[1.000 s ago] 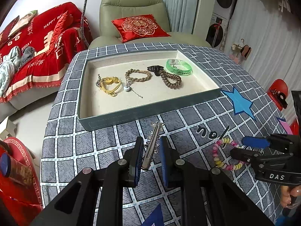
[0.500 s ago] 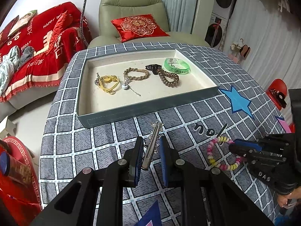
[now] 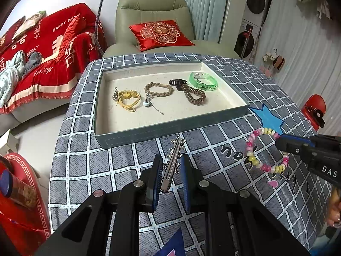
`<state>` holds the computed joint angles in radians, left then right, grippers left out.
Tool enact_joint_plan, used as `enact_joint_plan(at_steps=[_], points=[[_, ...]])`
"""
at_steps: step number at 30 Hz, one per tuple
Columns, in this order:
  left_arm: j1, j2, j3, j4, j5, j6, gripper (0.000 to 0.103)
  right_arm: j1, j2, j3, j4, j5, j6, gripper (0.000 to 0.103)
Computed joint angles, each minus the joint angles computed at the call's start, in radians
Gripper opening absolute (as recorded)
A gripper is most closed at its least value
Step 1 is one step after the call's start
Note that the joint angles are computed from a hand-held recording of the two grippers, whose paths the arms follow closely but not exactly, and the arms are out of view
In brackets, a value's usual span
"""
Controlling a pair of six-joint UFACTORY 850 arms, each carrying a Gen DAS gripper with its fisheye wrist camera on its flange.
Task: Organize jewelry
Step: 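Carry the silver hair clip and pink-yellow beaded bracelet over the tray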
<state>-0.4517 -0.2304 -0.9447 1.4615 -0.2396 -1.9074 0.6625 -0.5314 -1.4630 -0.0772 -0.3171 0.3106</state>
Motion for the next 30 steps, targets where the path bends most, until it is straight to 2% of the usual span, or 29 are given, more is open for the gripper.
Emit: enact_joint_plan(at_steps=[11, 19, 24, 30], points=[[0.009, 0.011, -0.007, 0.033, -0.014, -0.024, 0.034, -0.003, -0.024, -0.068, 0.081, -0.004, -0.095, 0.01], [0.039, 0.014, -0.031, 0.034, -0.015, -0.007, 0.034, -0.016, -0.058, -0.149, 0.115, -0.021, -0.14, 0.01], [0.066, 0.007, -0.066, 0.032, -0.029, 0.02, 0.034, -0.031, -0.097, -0.226, 0.161, -0.051, -0.177, 0.01], [0.116, -0.011, -0.124, -0.054, 0.01, 0.114, 0.034, -0.047, -0.169, -0.337, 0.211, -0.108, -0.206, 0.01]])
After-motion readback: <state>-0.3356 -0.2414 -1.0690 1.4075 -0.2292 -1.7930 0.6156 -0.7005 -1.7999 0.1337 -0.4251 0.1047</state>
